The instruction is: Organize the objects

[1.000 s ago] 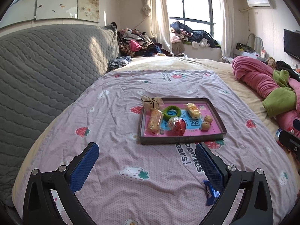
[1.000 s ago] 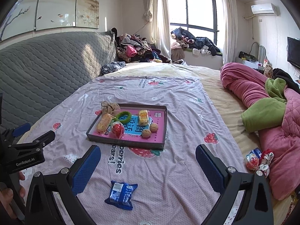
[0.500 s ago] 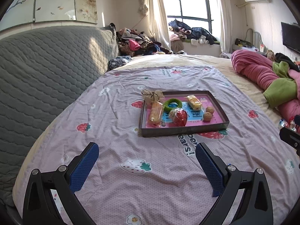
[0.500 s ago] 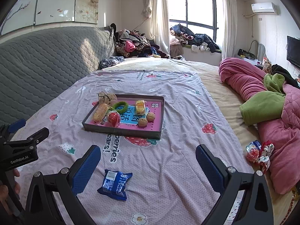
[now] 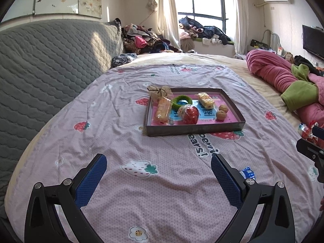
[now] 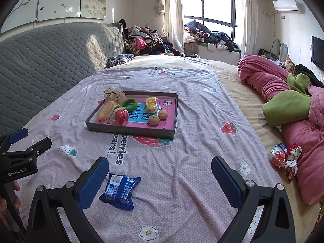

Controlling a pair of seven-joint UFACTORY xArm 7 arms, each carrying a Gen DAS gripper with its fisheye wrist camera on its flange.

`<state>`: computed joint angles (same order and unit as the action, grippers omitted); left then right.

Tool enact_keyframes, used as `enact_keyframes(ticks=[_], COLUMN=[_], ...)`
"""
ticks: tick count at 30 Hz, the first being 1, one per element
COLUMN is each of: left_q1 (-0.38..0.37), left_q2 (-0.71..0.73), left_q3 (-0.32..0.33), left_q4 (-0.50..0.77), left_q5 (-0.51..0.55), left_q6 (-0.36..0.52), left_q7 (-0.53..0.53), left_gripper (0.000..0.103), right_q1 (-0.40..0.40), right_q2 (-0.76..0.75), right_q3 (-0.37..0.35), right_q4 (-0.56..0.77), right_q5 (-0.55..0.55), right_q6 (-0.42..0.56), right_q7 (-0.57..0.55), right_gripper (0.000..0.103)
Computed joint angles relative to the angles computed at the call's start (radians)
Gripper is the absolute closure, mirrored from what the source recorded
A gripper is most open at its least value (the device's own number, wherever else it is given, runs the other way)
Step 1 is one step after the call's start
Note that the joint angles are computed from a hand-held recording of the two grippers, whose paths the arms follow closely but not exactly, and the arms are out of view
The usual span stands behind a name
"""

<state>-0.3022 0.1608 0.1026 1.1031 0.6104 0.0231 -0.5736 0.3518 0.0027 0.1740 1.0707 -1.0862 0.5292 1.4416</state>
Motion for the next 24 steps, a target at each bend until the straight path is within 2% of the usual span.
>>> enact_keyframes(ticks=[7, 13, 17, 18, 22, 24], left_q1=[-0.022, -0.089, -0.110, -0.131, -0.119, -0.133], left_q2=[0.025, 0.047, 0.065, 0.069, 0.091, 0.102], left_q3=[0.034, 0.111, 0.137, 0.160, 0.145, 0.161], left_q4=[-0.008, -0.008, -0.006, -0.007, -0.007, -0.011], left_q5=[0.017, 0.039, 0.017, 0.017, -0.051, -0.075], left_q6=[-0.031, -0.058, -0.073, -0.078, -0.085, -0.097], left_q7=[-0.022, -0.044, -0.032, -0.038, 0.020, 0.037], left_gripper=[0.000, 0.000, 0.000, 0.000, 0.000, 0.000], right_q1=[0.001, 0.003, 0.002, 0.002, 0.001, 0.003], right_q2=[0.023, 0.035, 0.043, 0.044, 0.058, 0.066], right_q3=[-0.010, -0.021, -0.029, -0.031, -0.037, -0.040], right_q4=[-0.017, -0.030, -0.037, -0.039, -0.049, -0.053], right_q5=[-0.010, -0.040, -0.061, -0.069, -0.078, -0.072], right_q6=[-0.026, -0.048, -0.058, -0.060, -0.071, -0.073], right_q7=[0.019, 0.061, 0.085, 0.095, 0.111, 0.108], right_gripper=[0.001, 0.001, 0.001, 0.001, 0.001, 0.001])
